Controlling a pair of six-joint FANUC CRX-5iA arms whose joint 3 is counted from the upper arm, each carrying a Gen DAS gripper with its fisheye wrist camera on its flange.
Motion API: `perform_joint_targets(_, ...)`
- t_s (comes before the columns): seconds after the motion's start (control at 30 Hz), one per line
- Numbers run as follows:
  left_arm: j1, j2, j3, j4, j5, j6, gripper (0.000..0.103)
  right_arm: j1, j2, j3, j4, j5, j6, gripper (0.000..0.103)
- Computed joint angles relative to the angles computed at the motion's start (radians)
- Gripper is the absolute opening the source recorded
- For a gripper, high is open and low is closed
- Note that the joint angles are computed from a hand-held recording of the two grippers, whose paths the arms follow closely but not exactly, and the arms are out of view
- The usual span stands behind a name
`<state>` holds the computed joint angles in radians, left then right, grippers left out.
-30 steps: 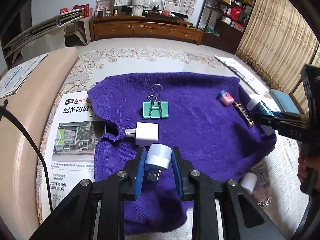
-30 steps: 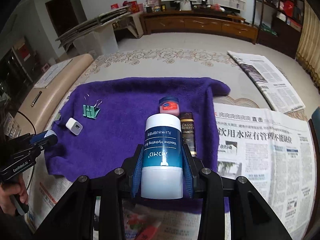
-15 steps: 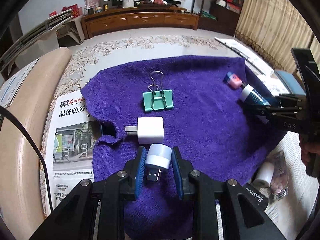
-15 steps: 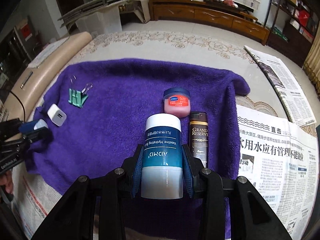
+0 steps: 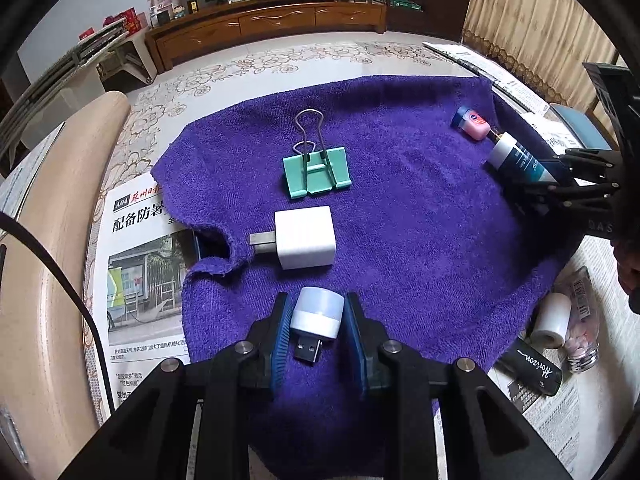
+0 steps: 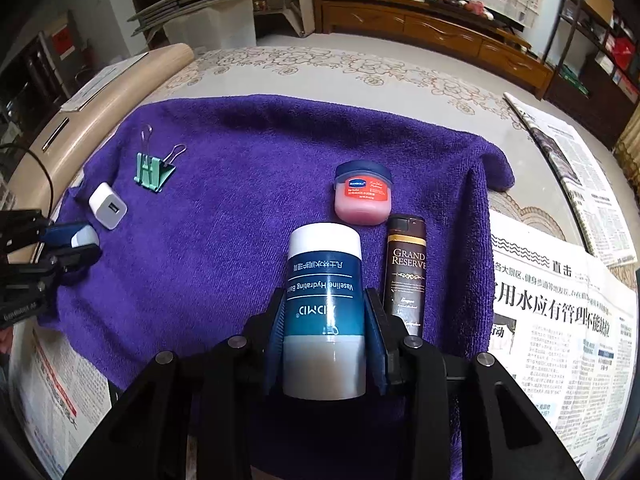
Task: Organize rigid objects
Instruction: 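Carry the plug and white-blue bottle onto the purple towel and open both tools, then grasp the black Horizon case with the left tool while the right tool grasps the pink tube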
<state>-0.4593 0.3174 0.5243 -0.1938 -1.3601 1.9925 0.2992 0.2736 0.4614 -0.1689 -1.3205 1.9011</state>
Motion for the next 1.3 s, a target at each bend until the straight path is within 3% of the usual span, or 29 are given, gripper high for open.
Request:
perform_joint_targets(0.1, -0.004, 0.005, 0.013, -0.007, -0.019, 0.003, 0.026, -0.013, 0.005, 0.017, -0.032, -0.033, 0.038, 0.048)
perform_joint_targets(0.27, 0.008, -0.026, -0.025, 0.042, 0.019, 0.033, 0.046, -0.03, -0.001, 0.035, -0.05, -0.067, 0.032, 0.048)
perform_joint_targets(0.33, 0.002, -0.038, -0.029, 0.04, 0.027, 0.055, 0.064, -0.044, -0.016, 0.035, -0.068, -0.068, 0.027, 0.051)
perform_joint_targets(0.5, -0.045, -0.103, -0.052, -0.025, 0.053, 0.187, 0.099, -0.069, -0.067, 0.018, -0.084, -0.064, -0.002, 0.075)
perform_joint_targets(0.53, -0.058, -0.123, -0.066, -0.031, 0.068, 0.216, 0.1, -0.074, -0.081, 0.012, -0.086, -0.066, -0.019, 0.081)
perform_joint_targets(0.57, -0.075, -0.136, -0.073, -0.042, 0.074, 0.26, 0.101, -0.079, -0.098, 0.001, -0.082, -0.07, -0.04, 0.099)
perform_joint_targets(0.6, -0.088, -0.141, -0.072, -0.047, 0.073, 0.296, 0.102, -0.084, -0.116, -0.012, -0.081, -0.073, -0.054, 0.103)
perform_joint_targets(0.93, -0.221, -0.06, -0.026, -0.073, 0.039, 0.509, 0.102, -0.185, -0.264, -0.135, -0.134, -0.133, -0.146, 0.103)
perform_joint_targets(1.3, -0.312, 0.13, 0.21, -0.219, -0.184, 0.594, 0.101, -0.224, -0.324, -0.174, -0.128, -0.109, -0.158, 0.103)
